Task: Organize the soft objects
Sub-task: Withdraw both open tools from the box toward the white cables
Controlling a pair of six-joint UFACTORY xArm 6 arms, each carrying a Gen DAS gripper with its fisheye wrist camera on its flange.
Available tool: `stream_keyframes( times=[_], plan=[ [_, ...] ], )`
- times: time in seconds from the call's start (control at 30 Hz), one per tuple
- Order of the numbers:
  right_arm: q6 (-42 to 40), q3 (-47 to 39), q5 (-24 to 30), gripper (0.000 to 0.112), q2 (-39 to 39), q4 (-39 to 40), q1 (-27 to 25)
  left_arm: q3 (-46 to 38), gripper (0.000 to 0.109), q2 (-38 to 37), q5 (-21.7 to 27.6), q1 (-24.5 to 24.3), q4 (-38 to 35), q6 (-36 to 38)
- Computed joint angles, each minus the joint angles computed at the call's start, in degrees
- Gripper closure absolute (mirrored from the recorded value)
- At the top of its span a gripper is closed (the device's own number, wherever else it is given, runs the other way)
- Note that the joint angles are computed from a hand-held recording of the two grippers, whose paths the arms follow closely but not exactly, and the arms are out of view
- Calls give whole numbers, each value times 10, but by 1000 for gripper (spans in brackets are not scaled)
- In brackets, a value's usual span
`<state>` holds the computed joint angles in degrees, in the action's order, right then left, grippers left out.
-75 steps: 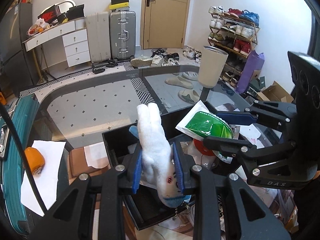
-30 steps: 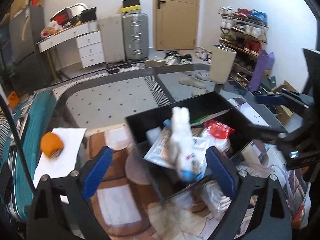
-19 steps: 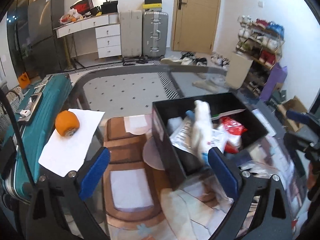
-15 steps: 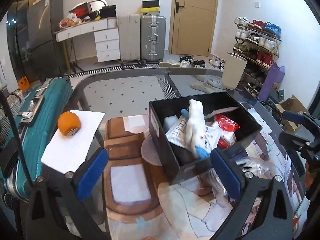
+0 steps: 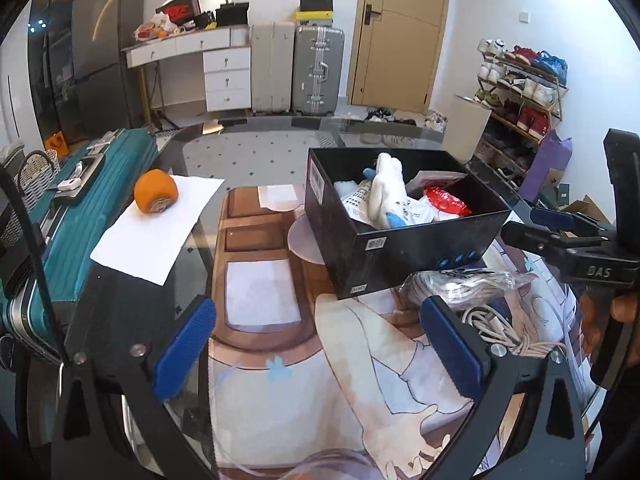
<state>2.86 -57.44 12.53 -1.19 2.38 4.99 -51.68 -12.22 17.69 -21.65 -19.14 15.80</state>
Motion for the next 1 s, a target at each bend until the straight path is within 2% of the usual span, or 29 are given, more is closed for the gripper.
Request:
stream_keyframes(
  times=[0.07, 0.13, 0.47, 0.77, 1.0],
  plan=[
    [-38, 15, -12, 10, -12, 43, 4, 4, 6, -2, -4, -2, -2, 5],
    [-26, 29, -20, 10, -27, 22, 2, 6, 6, -3, -5, -7, -4, 6],
    [-50, 114, -45, 10, -104, 49, -5, 18, 6, -10, -17, -32, -29, 39],
    [-84, 141, -44, 10, -122, 68, 14, 32, 6, -18, -20, -38, 6, 17],
    [-153, 142, -30, 10, -121, 122, 38, 35, 6, -14, -32, -42, 44, -25]
  ],
)
